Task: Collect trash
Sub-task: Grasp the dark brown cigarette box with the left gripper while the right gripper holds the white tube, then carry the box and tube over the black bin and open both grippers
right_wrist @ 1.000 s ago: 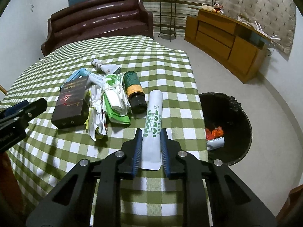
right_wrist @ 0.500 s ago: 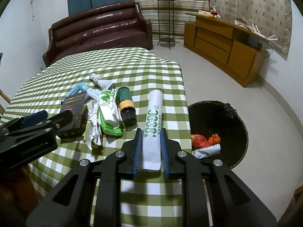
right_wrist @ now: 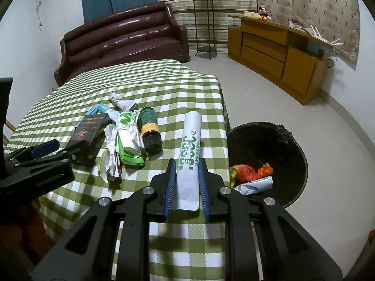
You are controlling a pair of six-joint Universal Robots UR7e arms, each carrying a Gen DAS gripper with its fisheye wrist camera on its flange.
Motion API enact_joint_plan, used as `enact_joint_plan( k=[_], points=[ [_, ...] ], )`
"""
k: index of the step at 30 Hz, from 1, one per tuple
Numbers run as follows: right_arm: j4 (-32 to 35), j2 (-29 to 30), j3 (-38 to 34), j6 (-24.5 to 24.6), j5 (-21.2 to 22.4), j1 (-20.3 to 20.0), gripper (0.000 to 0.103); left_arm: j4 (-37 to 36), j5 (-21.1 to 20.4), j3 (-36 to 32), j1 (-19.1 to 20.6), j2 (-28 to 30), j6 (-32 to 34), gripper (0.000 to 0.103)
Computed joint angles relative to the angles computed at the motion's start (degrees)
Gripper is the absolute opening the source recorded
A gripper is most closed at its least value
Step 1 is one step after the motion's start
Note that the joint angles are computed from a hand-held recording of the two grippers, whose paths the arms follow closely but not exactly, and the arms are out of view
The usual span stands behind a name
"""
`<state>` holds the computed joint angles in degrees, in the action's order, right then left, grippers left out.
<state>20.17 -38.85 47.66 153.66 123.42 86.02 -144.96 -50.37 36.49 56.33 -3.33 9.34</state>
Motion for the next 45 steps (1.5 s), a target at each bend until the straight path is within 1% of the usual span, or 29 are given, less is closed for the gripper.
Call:
enact_joint_plan(
  k=[4, 7, 10, 14, 15, 16, 18, 19, 26, 29, 35, 41, 45],
  points=[
    [-0.03, 0.06, -0.05, -0.02, 0.01, 0.01, 0.02, -1.01, -0.96, 0.4, 0.08, -0.33, 0.99, 0.075],
    [-0.13, 0.0, 0.06, 0.02, -0.01, -0.01, 0.02, -1.0, -1.24, -1.63, 0.03, 1.03, 3.38, 0.077],
    [-0.43, -0.22, 0.39, 0.0, -0.09, -0.02, 0.02, 1.73, -1.45, -4.59, 0.34, 2.31, 3.42, 0.077],
    [-0.19, -0.15, 0.32, 0.25, -0.3, -0.09, 0.02, 3.6, -1.94, -5.08, 0.66, 2.24, 2.69, 0.077],
    [-0.04, -0.04, 0.19, 0.31, -0.33, -0.13, 0.02, 3.75, -2.09, -4.87, 0.7, 2.1, 2.72, 0.075],
    [0.14, 0.04, 0.06, 0.38, -0.34, -0.16, 0.02, 3.67, -2.26, -4.53, 0.76, 1.92, 2.98, 0.068],
    [0.38, 0.25, -0.26, 0.43, -0.34, -0.2, 0.02, 4.72, -2.48, -5.36, 0.8, 2.28, 3.42, 0.062],
    [0.43, 0.28, -0.34, 0.43, -0.35, -0.21, 0.02, 5.15, -3.01, -5.21, 0.88, 2.13, 3.53, 0.056],
    [0.49, 0.34, -0.43, 0.41, -0.42, -0.26, 0.02, 1.19, -3.42, -0.88, 0.93, 0.4, 5.11, 0.055],
    [0.21, 0.14, -0.13, 0.33, -0.47, -0.28, 0.02, -2.21, -3.05, 2.36, 0.82, -1.14, 5.55, 0.055],
    [-0.98, -0.55, 0.85, -0.03, -0.48, -0.28, 0.02, -5.89, -3.85, 7.23, 0.47, -4.2, 5.52, 0.055],
    [-4.32, -2.56, 3.22, -1.19, 0.18, -0.25, 0.02, -8.7, -6.05, 8.91, -0.54, -5.29, 6.39, 0.055],
    [-6.27, -3.93, 4.25, -1.25, 1.06, -0.6, 0.02, -8.77, -7.94, 7.65, -1.34, -4.37, 7.42, 0.055]
  ],
)
